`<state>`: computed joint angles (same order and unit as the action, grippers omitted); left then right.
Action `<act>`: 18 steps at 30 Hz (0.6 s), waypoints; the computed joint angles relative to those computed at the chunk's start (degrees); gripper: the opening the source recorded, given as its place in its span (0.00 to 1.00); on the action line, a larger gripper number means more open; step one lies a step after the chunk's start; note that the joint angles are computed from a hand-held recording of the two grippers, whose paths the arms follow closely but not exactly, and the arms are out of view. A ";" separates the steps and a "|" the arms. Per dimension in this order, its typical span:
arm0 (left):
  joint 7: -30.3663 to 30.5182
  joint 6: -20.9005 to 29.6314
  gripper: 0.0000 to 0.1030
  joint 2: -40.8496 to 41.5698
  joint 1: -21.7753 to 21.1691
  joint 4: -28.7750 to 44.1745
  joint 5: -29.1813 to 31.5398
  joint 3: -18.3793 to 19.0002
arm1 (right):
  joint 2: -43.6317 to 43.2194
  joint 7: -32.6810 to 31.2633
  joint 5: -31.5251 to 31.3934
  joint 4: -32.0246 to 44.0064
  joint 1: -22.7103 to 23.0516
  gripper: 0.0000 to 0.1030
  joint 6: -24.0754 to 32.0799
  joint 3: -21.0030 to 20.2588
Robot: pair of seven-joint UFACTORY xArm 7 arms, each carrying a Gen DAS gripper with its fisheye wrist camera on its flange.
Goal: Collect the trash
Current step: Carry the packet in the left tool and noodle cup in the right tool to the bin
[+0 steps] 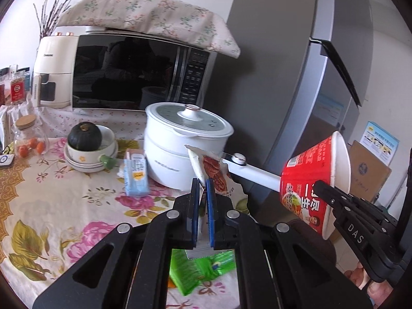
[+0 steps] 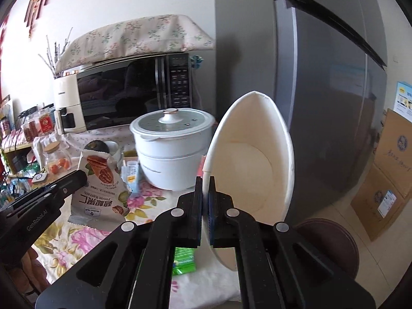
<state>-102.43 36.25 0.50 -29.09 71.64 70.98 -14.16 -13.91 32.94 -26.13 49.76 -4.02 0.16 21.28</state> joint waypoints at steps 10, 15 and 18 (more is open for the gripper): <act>5.01 -0.10 0.05 11.15 -7.07 13.33 -1.61 2.22 | -4.24 -7.86 9.00 -5.17 2.42 0.02 -1.10 -9.64; 9.26 -0.33 0.05 17.26 -11.52 21.35 -3.11 4.36 | -6.20 -11.57 13.20 -7.17 1.35 0.02 -0.74 -12.87; 11.95 -0.76 0.05 20.65 -13.74 25.69 -4.95 5.57 | -6.77 -12.81 15.01 -7.75 -0.11 0.02 -0.50 -13.75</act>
